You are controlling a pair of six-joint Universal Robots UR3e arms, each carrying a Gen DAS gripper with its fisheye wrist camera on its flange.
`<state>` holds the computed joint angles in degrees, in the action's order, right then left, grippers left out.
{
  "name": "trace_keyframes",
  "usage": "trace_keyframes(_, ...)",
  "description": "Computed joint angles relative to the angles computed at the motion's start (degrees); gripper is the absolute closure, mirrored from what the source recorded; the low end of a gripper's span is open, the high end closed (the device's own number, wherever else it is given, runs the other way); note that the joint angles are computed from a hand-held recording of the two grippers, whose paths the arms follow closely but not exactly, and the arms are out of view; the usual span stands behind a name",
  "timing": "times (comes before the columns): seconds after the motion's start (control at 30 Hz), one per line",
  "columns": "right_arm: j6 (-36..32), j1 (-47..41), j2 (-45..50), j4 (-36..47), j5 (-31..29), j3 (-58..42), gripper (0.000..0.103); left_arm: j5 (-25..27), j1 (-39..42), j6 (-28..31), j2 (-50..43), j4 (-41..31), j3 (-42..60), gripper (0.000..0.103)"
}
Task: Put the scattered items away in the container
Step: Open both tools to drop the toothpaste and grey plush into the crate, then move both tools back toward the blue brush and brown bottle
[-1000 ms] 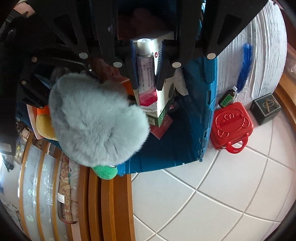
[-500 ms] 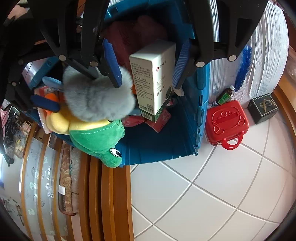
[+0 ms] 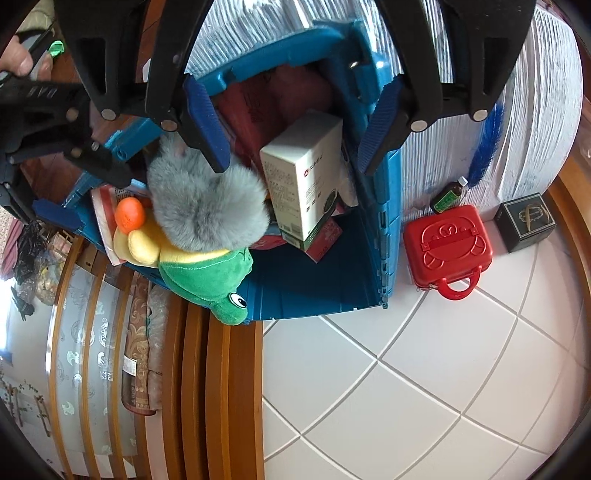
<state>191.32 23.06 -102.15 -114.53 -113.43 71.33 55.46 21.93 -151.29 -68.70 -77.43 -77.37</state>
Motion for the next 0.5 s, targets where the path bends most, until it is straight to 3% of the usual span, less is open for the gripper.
trace_keyframes(0.13,2.07,3.50,2.13,1.22,-3.28,-3.12,0.000,-4.94,7.06,5.12,3.42,-5.33,-1.29,0.029)
trace_keyframes(0.2,3.55,6.52,4.45,1.89,-5.84,-5.68,0.000,-9.32,13.38,10.50,5.23,-11.47,-0.87,0.029)
trace_keyframes(0.37,7.60,15.46,14.65,5.45,-13.00,-17.59,0.000,-18.11,28.87,27.82,6.34,-30.51,3.74,0.029)
trace_keyframes(0.5,12.04,22.05,26.76,11.90,-18.17,-34.36,0.000,-21.78,40.58,45.69,0.99,-49.08,12.74,0.029)
